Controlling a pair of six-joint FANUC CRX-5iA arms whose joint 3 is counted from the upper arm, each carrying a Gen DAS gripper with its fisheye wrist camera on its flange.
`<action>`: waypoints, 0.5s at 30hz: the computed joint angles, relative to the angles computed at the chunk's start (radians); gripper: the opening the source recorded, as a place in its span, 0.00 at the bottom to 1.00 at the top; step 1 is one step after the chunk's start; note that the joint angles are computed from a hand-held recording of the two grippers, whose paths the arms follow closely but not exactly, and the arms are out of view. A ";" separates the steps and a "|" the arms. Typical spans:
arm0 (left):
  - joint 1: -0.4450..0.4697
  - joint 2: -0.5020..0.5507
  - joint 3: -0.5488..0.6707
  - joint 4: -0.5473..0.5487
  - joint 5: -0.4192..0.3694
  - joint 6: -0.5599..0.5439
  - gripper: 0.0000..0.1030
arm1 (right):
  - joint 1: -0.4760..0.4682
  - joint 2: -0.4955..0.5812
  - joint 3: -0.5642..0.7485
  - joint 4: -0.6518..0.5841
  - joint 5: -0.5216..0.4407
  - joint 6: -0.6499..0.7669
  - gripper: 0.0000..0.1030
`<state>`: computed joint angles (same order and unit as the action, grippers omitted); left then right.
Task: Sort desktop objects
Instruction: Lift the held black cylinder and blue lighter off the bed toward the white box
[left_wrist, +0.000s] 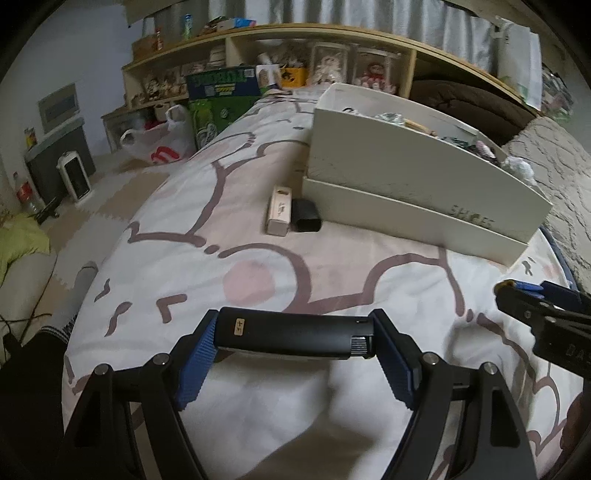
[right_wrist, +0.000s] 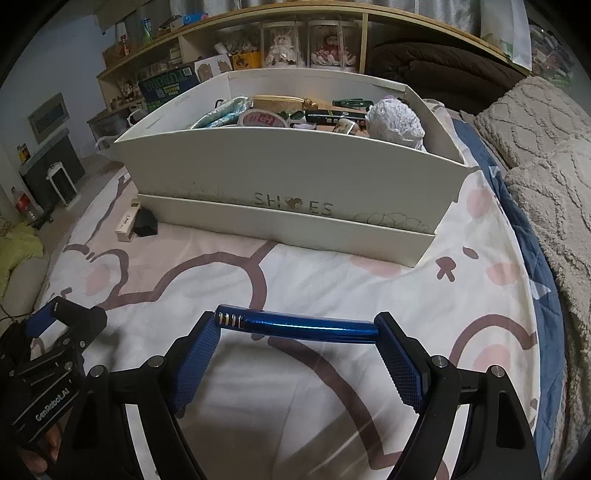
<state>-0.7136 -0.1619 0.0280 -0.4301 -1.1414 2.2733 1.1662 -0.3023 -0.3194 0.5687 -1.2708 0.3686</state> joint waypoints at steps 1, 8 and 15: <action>-0.003 0.000 0.001 0.000 -0.001 -0.003 0.77 | -0.004 0.006 0.005 -0.011 -0.002 0.010 0.82; 0.011 0.013 -0.007 0.038 -0.009 -0.014 0.77 | -0.036 0.067 0.068 -0.146 -0.059 0.120 0.83; 0.032 0.009 -0.022 0.068 -0.002 -0.018 0.77 | -0.044 0.094 0.104 -0.222 -0.103 0.174 0.83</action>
